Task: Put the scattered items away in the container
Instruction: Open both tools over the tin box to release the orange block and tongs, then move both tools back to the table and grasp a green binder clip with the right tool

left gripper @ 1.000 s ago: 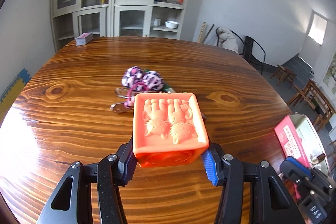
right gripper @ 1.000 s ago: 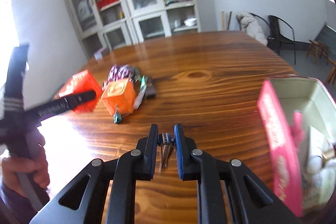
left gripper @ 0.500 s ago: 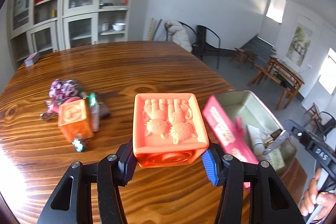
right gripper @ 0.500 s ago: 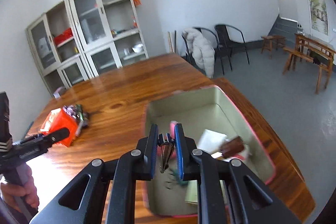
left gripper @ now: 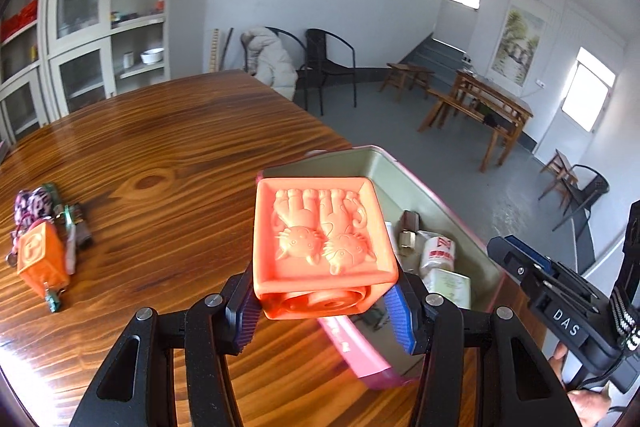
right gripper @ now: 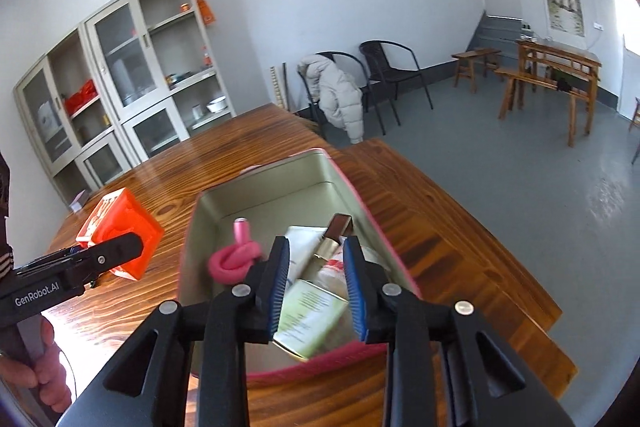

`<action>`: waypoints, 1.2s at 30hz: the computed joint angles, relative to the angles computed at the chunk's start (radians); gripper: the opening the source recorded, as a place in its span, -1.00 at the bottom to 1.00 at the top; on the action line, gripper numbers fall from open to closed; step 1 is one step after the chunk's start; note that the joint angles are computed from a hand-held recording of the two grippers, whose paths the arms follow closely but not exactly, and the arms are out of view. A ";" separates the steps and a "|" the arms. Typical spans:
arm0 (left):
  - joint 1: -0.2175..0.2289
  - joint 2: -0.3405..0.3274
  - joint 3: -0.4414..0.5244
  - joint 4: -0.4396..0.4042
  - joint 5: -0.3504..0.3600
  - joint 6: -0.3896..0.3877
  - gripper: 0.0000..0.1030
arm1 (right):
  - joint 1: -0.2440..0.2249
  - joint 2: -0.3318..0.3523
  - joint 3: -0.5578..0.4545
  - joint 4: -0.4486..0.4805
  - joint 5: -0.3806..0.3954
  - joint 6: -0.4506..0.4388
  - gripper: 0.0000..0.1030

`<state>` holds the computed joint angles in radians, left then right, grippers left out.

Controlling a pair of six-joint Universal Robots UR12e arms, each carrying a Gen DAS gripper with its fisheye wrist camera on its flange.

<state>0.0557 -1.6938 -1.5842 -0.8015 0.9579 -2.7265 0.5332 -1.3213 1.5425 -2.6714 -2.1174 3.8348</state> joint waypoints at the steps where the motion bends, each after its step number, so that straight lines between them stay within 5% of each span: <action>1: -0.008 -0.003 0.005 -0.005 -0.001 0.004 0.08 | 0.001 -0.003 0.004 0.000 -0.010 0.007 -0.31; 5: -0.035 -0.011 0.017 -0.021 0.000 0.027 0.14 | 0.004 -0.018 0.026 -0.012 -0.043 0.024 0.00; 6: -0.039 -0.013 0.018 -0.022 0.003 0.030 0.25 | 0.005 -0.020 0.029 -0.014 -0.051 0.029 0.15; 8: -0.045 -0.004 0.000 0.017 0.015 0.013 0.81 | 0.008 -0.022 0.032 -0.019 -0.063 0.033 0.30; 13: -0.041 0.000 -0.022 0.108 0.072 -0.025 0.83 | 0.010 -0.017 0.028 -0.032 -0.059 0.024 0.48; 36: 0.099 0.014 -0.080 0.155 0.203 -0.145 0.83 | 0.062 0.093 -0.121 -0.051 0.089 -0.117 0.62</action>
<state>0.1545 -1.6799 -1.6639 -0.6464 1.1614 -2.8718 0.5955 -1.2287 1.4212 -2.7220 -2.0288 3.7174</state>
